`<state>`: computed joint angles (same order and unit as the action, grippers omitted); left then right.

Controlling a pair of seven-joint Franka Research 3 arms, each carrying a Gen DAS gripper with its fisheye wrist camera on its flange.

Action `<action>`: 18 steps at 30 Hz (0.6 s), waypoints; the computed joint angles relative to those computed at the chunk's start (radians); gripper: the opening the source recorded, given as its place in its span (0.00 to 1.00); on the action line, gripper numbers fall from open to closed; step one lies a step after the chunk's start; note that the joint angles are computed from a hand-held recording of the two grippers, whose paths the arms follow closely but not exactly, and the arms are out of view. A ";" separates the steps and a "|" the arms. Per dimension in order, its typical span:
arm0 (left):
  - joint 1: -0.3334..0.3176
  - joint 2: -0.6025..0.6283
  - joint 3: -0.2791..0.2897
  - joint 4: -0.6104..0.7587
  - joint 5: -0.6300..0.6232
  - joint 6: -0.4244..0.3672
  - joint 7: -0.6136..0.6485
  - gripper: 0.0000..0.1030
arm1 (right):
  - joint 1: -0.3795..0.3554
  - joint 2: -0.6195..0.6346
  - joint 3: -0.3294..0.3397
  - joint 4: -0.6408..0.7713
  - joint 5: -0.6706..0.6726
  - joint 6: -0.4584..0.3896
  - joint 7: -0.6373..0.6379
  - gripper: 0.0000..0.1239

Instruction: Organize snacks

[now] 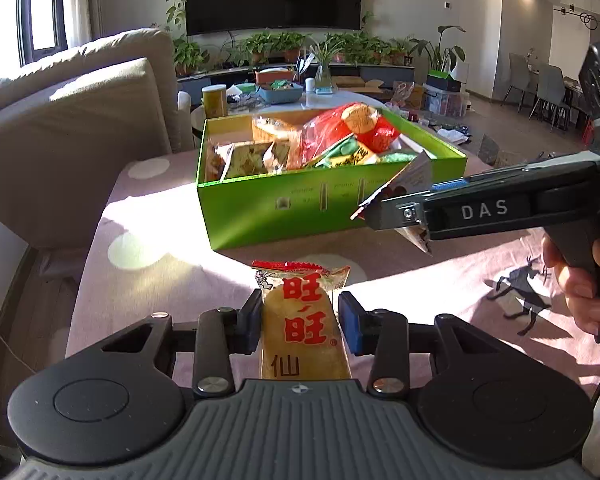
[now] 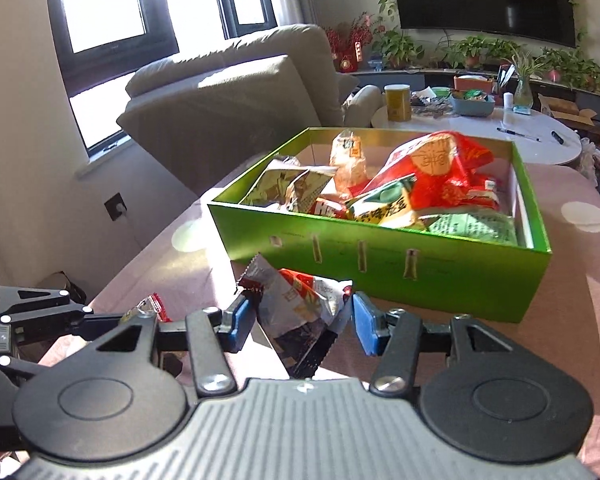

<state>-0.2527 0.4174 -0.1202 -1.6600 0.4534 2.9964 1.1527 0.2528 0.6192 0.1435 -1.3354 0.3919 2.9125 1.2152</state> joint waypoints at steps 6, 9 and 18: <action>-0.003 0.053 -0.011 0.104 -0.012 0.001 0.023 0.36 | -0.020 -0.012 0.012 -0.006 0.018 0.064 -0.021 0.64; -0.007 0.091 -0.020 0.174 -0.029 -0.011 0.044 0.36 | -0.024 -0.007 0.002 0.009 0.015 0.088 -0.019 0.64; -0.016 0.234 -0.051 0.425 -0.094 -0.078 0.146 0.36 | -0.007 0.048 -0.066 0.104 -0.033 0.111 0.075 0.64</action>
